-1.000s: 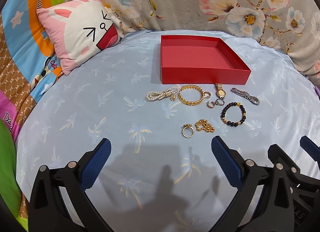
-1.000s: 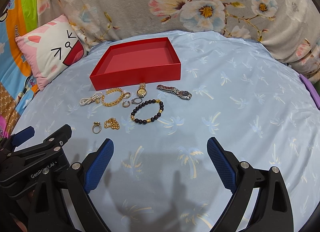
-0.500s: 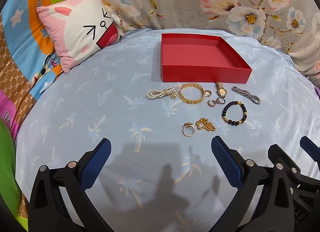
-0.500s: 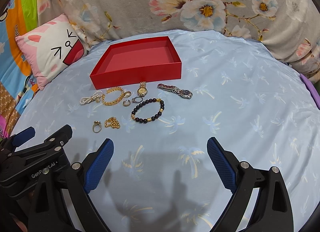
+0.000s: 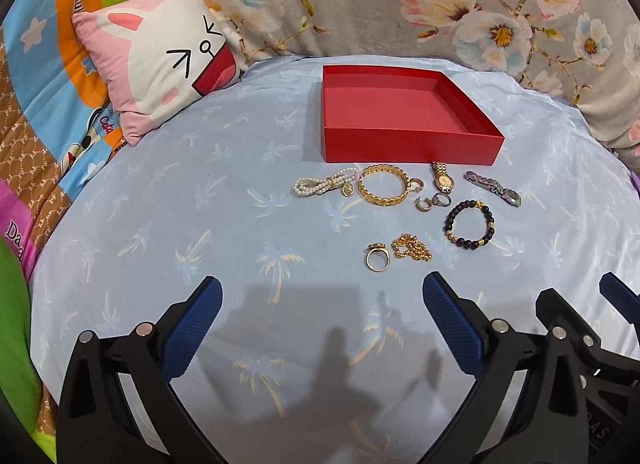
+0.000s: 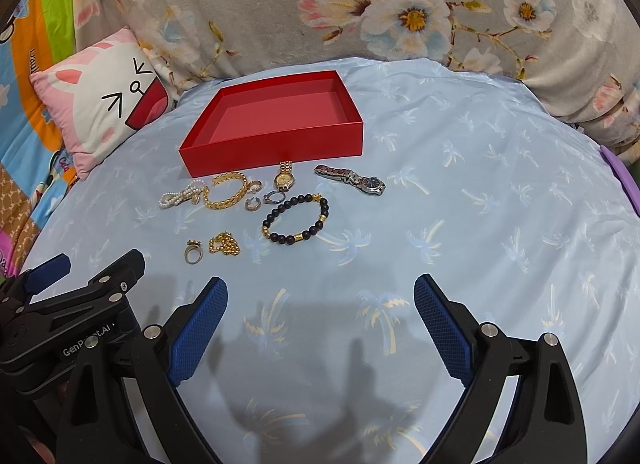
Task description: Organize jewelry
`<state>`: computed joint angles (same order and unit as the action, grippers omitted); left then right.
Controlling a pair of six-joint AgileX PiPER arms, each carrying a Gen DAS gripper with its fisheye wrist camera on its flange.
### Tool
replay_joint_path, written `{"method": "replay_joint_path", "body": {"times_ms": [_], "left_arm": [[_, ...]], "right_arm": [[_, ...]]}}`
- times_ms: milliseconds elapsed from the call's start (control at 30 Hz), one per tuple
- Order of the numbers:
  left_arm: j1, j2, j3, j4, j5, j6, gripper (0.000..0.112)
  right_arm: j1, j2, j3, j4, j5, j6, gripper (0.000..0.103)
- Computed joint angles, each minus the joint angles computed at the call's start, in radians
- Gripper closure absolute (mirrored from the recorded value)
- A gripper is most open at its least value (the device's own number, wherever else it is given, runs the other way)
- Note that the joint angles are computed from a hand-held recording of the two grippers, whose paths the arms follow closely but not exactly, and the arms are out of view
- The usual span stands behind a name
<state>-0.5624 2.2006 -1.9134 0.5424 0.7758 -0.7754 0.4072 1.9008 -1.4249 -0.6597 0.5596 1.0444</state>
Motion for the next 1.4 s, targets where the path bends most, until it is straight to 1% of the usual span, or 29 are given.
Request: {"method": "replay_joint_path", "body": {"times_ms": [100,400,800,967,1133,1200,1267,1400], "left_arm": [[0.006,0.008,-0.026,-0.014,0.011,0.018,0.014],[0.008,0.001,-0.008,-0.012,0.001,0.013,0.014],[0.007,0.006,-0.019,-0.015,0.008,0.017,0.014],[0.009,0.000,0.005,-0.011,-0.009,0.010,0.014],[0.017,0.013,0.014,-0.038,-0.030,0.036,0.014],[0.029,0.027,-0.001,-0.062,-0.029,0.056,0.014],[0.049,0.060,-0.063,-0.107,-0.011,0.097,0.014],[0.091,0.120,-0.168,-0.165,0.022,0.163,0.014]], "right_arm": [[-0.001,0.001,-0.002,0.002,0.000,-0.003,0.011],[0.001,0.002,-0.004,0.004,0.002,-0.002,0.011],[-0.002,0.004,-0.007,0.011,0.001,-0.010,0.011],[-0.006,0.005,-0.011,0.022,0.001,-0.023,0.011],[-0.026,0.031,-0.007,0.041,-0.038,-0.046,0.011],[-0.044,0.048,-0.021,0.070,-0.046,-0.076,0.011],[-0.063,0.074,-0.050,0.090,-0.043,-0.104,0.011],[-0.118,0.134,-0.135,0.166,-0.042,-0.217,0.011]]}}
